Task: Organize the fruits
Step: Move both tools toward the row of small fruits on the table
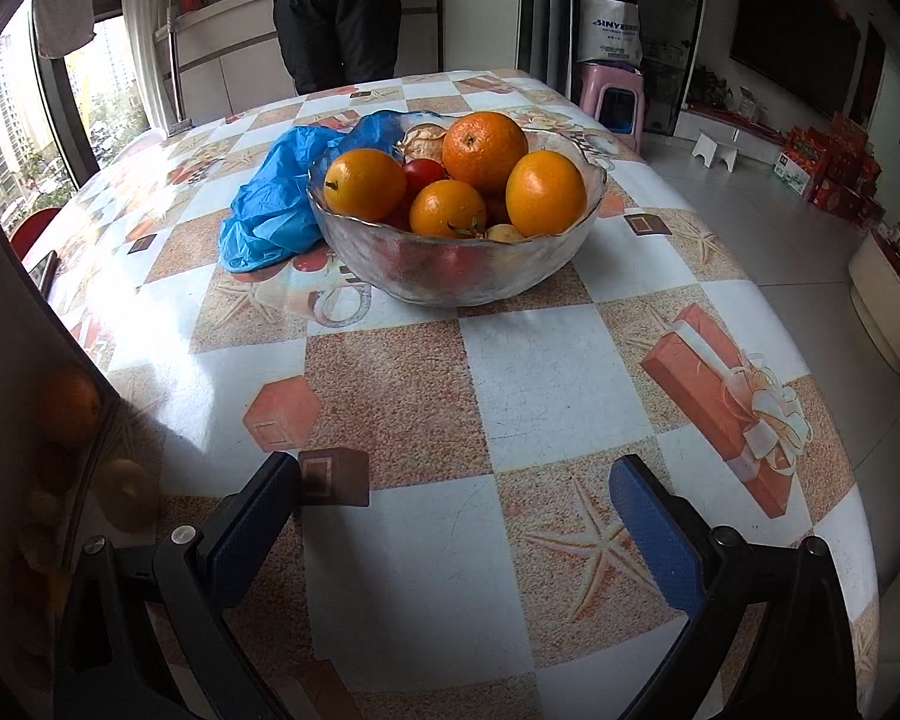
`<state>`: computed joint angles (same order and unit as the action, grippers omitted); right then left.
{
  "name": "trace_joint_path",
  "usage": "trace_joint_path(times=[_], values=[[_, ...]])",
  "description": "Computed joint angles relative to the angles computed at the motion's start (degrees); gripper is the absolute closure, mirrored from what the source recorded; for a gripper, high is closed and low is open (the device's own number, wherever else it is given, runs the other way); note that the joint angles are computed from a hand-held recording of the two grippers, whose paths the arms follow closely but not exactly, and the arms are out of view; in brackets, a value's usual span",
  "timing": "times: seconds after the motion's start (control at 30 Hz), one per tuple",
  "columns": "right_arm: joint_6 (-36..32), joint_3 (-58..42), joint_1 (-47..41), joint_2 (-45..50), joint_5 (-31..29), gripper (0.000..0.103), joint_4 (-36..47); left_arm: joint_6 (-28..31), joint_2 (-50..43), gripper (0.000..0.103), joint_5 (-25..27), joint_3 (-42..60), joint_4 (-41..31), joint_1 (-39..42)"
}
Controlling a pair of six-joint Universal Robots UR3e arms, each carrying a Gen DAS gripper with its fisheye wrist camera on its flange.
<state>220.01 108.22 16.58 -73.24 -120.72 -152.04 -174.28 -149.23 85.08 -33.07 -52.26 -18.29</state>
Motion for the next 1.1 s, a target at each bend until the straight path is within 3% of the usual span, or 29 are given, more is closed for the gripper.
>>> trace_joint_path(times=[0.73,0.83,0.9,1.03,1.1], values=[[0.8,0.8,1.4,-0.6,-1.1,0.000,-0.7,-0.1,0.1,0.000,0.0,-0.3,0.3,-0.1],[-3.2,1.2,-1.2,-4.0,2.9,0.000,1.3,-0.1,0.2,0.000,0.0,-0.5,0.4,-0.1],[-6.3,6.4,-3.5,-7.9,1.4,0.000,-7.1,-0.1,0.2,0.000,0.0,-0.6,0.4,-0.1],[-12.1,8.5,-15.4,-12.3,14.5,0.000,-7.1,-0.1,0.2,0.000,0.0,-0.8,0.6,-0.1],[-13.2,8.4,-17.0,-12.2,15.8,0.000,-7.1,-0.1,0.2,0.000,0.0,-0.9,0.7,-0.1]])
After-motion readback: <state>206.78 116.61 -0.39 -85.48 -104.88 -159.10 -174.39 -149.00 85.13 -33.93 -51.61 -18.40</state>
